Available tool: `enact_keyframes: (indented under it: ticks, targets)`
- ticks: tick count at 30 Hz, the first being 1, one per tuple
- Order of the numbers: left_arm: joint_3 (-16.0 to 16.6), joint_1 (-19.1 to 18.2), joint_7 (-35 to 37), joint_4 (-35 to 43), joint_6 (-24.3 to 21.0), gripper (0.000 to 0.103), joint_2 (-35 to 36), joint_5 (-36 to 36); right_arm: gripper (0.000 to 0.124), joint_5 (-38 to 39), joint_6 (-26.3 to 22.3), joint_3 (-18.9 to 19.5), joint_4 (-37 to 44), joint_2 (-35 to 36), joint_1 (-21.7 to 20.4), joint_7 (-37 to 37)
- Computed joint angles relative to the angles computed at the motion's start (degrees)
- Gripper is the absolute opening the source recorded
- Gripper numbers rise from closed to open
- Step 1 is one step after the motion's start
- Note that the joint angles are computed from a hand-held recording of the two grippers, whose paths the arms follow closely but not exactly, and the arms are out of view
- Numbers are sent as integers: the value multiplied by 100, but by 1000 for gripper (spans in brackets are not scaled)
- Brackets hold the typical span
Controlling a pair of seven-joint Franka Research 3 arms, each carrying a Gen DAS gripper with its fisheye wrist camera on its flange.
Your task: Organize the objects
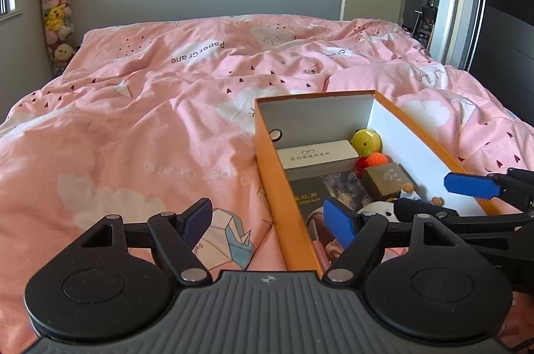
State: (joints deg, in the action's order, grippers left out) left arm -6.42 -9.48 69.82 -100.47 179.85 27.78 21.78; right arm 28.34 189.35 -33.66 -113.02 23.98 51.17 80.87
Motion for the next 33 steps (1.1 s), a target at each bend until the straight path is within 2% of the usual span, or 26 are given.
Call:
enact_keyframes:
  ticks: [2, 5, 8, 12, 17, 27, 33]
  targets:
    - [444, -364, -323, -86, 98, 89, -33, 68, 74, 144, 176, -325, -41, 145, 347, -1]
    - [789, -638, -684, -140, 137, 90, -43, 163, 75, 483, 443, -636, -77, 358, 729, -216]
    - [1075, -859, -1003, -175, 171, 90, -31, 289, 78, 769, 600, -618, -90, 445, 780, -380]
    - [979, -772, -1131, -172, 102, 90, -8, 380, 82, 1183, 570, -664, -59, 547, 874, -614]
    - [1331, -1064, -1417, -224, 232, 90, -10, 656, 84, 1511, 597, -561, 14, 598, 827, -970]
    - [1488, -1156, -1749, -252, 238, 90, -33, 837, 85, 2199, 603, -347, 164, 639, 716, -1644]
    - [1242, -953, -1722, -217, 88, 90, -29, 900, 86, 2445, 455, -417, 246, 707, 775, -1826]
